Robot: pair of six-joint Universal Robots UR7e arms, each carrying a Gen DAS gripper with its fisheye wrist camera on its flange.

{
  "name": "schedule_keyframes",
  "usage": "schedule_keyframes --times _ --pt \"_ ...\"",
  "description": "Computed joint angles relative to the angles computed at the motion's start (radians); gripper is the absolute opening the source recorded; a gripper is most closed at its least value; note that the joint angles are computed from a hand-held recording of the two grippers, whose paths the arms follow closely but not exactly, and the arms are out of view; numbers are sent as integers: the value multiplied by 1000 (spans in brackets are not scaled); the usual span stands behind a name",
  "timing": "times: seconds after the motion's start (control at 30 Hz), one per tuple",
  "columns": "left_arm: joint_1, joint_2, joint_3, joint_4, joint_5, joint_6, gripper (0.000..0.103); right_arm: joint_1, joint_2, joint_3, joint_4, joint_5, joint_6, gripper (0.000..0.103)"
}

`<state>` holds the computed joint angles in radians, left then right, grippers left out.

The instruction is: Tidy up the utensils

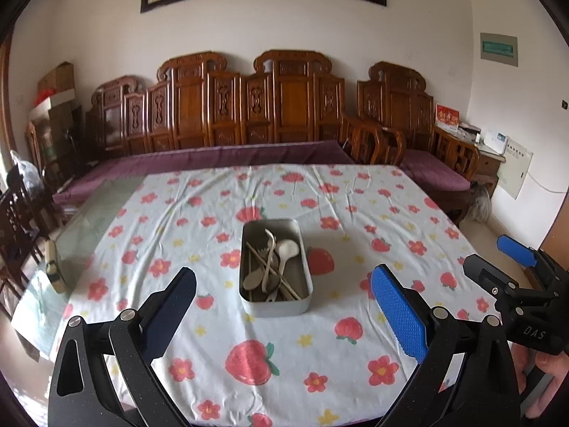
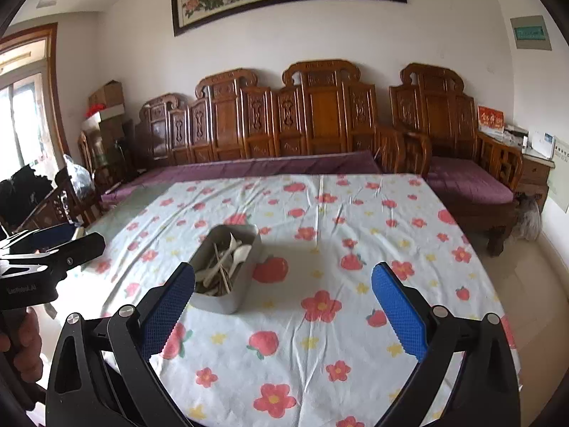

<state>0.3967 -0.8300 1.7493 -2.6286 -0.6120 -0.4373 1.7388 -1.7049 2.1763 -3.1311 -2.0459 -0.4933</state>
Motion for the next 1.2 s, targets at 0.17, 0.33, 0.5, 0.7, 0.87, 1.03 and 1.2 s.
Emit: schedule_keyframes --times 0.17,0.33,0.5,0.7,0.87,1.03,1.2 --pt "-29 -15 1 -15 19 10 95 58 -16 -15 1 -27 -3 100" --pt "-53 -27 0 -34 40 23 95 118 -25 -33 -12 -54 -15 100" --pt "-76 -39 -5 -51 62 38 95 166 -40 -49 -15 -67 -25 100" --pt "-98 -57 1 -77 93 49 95 205 -48 -56 -41 -93 -38 100" --pt "-105 -66 6 -80 102 45 95 211 -46 -58 -50 -104 -40 100" --pt "-106 -68 8 -79 103 44 95 212 -43 -60 -53 -107 -43 100" --pt "-106 -67 7 -78 103 43 95 215 -44 -60 -50 -110 -40 100"
